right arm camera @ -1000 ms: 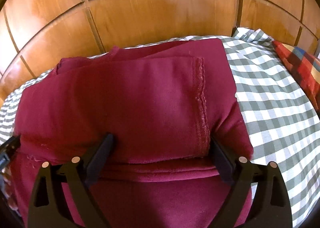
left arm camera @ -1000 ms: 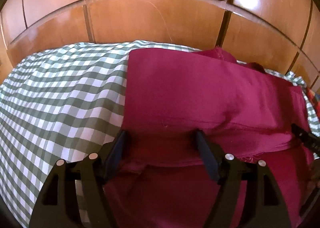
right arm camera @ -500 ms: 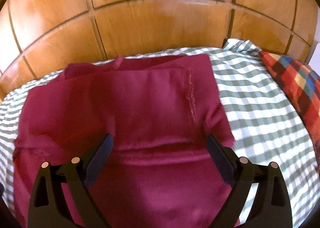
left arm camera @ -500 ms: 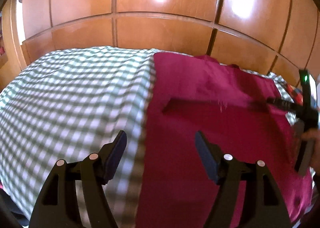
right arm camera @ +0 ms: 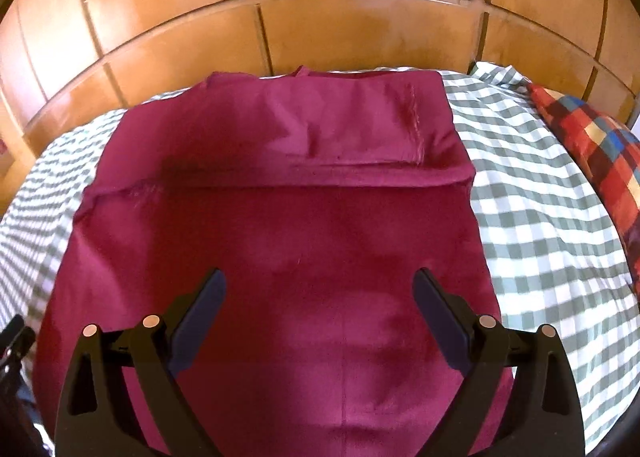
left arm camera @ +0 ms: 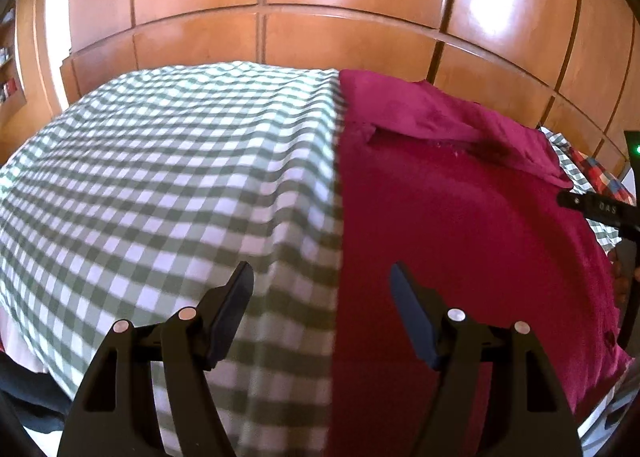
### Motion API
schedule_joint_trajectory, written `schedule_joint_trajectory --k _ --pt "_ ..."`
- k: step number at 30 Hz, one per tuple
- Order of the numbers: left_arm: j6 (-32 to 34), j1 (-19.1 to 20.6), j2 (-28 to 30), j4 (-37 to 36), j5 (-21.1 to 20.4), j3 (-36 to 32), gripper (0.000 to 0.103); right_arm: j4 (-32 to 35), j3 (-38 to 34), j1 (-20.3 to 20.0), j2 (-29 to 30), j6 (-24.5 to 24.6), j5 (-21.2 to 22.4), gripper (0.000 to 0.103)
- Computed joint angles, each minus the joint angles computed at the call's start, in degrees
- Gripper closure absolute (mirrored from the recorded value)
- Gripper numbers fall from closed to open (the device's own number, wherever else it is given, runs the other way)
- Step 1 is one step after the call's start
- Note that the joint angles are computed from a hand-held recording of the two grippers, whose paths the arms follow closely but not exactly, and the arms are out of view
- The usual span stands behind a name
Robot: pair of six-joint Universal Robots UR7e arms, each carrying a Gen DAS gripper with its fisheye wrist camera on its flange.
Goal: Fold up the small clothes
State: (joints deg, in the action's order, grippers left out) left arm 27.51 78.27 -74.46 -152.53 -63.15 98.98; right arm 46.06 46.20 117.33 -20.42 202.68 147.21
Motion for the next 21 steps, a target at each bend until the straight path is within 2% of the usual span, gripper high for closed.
schedule_joint_trajectory --k 3,9,12,14,16,18,21 --pt "-0.26 1.71 -1.42 3.83 -3.38 -0.77 0.033 -2.79 5.80 0.81 -3.57 0.69 0.50 0.010" --pt "-0.75 4.02 -4.45 11.39 -9.12 -0.59 0.035 -5.12 21.35 1.54 -12.72 10.09 -0.31 0.010" --pt "-0.66 4.57 -5.89 14.25 -10.23 0.12 0.036 -4.68 27.94 1.80 -15.90 15.87 -2.47 0.010" --pt "-0.62 4.84 -6.61 16.22 -10.72 0.40 0.043 -3.61 31.82 2.09 -17.33 19.28 -6.08 0.016" --pt "-1.35 4.76 -7.55 18.53 -10.37 0.94 0.054 -2.11 33.63 2.95 -17.03 21.89 -8.04 0.030" --pt "-0.86 4.39 -8.71 19.09 -9.57 1.99 0.058 -1.30 34.51 4.26 -16.30 22.50 -8.49 0.035" --pt "-1.97 3.93 -9.77 19.57 -8.76 2.47 0.059 -1.69 34.97 5.25 -15.98 22.41 -9.27 0.047"
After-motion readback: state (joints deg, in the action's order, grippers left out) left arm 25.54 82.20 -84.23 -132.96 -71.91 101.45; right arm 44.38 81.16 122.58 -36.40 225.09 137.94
